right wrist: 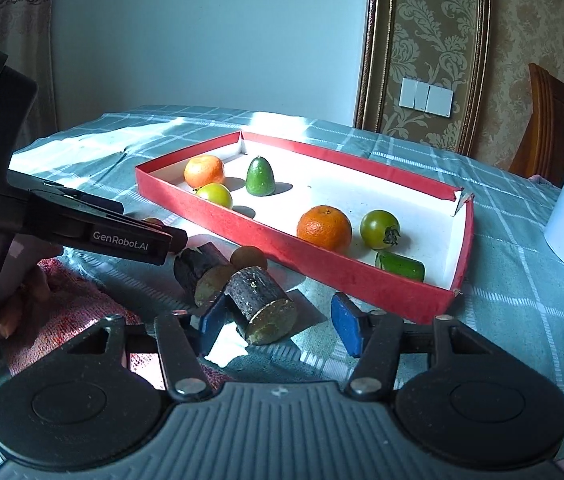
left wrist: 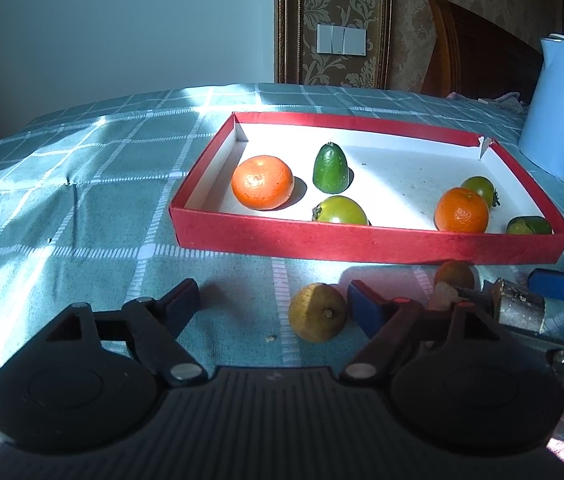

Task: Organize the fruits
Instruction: 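Close the right tool on the wooden log piece, then carry the wooden log piece into the red tray with the right tool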

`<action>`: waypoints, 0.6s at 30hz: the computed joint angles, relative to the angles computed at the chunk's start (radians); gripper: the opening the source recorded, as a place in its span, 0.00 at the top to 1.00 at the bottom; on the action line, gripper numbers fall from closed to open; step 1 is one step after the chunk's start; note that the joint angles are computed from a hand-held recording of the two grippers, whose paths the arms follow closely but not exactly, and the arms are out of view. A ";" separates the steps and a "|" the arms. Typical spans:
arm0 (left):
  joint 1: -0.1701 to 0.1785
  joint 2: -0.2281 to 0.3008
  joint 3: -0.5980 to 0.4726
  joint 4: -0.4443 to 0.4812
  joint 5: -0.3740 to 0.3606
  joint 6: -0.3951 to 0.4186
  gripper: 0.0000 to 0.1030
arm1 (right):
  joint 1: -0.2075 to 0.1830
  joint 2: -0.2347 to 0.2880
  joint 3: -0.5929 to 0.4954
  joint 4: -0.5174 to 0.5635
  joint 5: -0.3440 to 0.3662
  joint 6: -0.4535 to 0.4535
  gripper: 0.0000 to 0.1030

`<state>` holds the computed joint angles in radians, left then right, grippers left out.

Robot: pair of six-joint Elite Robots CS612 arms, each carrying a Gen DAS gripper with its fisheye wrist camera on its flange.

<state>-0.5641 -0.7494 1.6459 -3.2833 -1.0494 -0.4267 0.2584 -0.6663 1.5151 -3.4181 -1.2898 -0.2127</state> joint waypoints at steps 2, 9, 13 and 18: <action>0.002 0.000 -0.002 0.002 -0.013 0.005 0.14 | 0.004 0.004 -0.011 0.028 -0.004 -0.022 0.48; 0.002 0.000 0.000 -0.002 -0.019 0.005 0.15 | 0.004 0.008 -0.010 -0.003 0.002 0.012 0.66; 0.003 0.001 -0.001 -0.004 -0.019 0.002 0.16 | -0.002 0.007 -0.006 -0.014 0.010 0.048 0.66; 0.003 0.000 -0.002 0.000 -0.025 0.009 0.12 | 0.002 0.009 0.000 -0.065 -0.023 0.056 0.68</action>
